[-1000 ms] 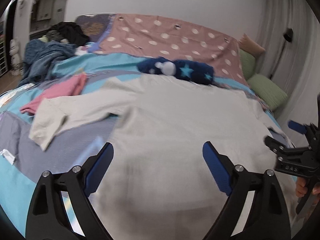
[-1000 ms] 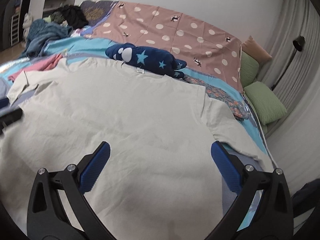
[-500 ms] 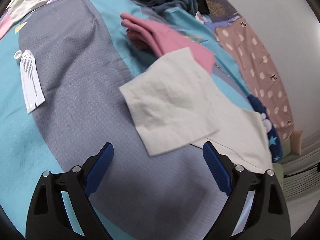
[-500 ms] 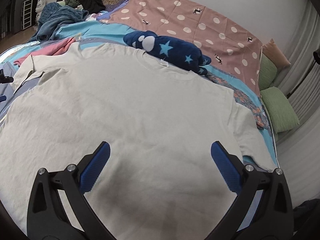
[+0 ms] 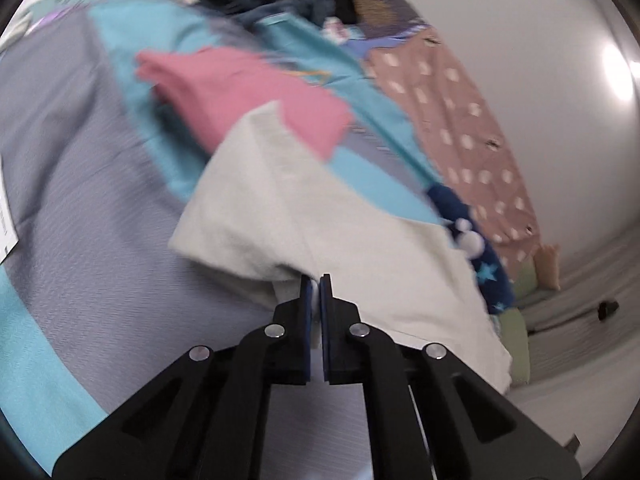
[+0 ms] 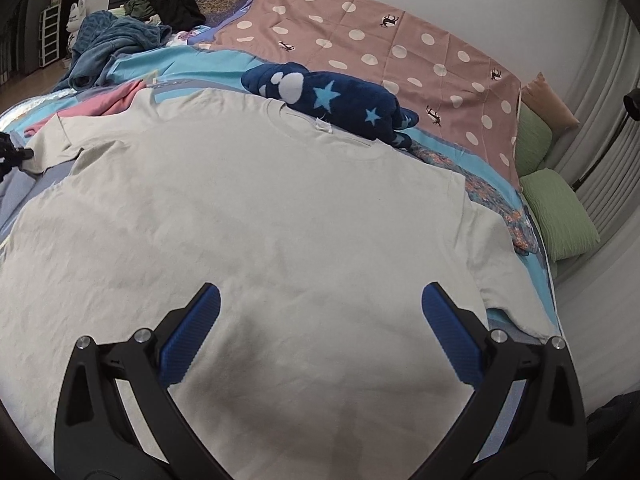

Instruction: Fold small clothes

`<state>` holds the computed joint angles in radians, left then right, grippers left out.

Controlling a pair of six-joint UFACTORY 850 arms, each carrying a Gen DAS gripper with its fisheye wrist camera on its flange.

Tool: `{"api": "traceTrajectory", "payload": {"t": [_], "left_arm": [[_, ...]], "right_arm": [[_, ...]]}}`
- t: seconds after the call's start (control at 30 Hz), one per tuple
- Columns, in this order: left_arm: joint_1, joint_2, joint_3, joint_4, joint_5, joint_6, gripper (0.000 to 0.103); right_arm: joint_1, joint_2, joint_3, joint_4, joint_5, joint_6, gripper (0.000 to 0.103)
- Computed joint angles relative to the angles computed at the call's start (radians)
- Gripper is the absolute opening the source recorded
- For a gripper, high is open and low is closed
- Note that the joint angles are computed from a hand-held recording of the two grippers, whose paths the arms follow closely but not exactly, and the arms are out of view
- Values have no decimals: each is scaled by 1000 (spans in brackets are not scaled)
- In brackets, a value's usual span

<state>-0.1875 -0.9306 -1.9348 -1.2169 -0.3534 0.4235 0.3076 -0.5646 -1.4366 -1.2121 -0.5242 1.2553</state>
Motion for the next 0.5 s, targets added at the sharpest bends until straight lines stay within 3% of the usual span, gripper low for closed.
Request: {"api": "traceTrajectory", "payload": {"t": [0.2, 0.5], "left_arm": [[-64, 47, -59, -77, -26, 176, 3], [-186, -145, -531, 150, -190, 7, 3]], "right_arm": [[-1, 32, 35, -50, 48, 52, 101], [-37, 112, 130, -161, 115, 220, 101]]}}
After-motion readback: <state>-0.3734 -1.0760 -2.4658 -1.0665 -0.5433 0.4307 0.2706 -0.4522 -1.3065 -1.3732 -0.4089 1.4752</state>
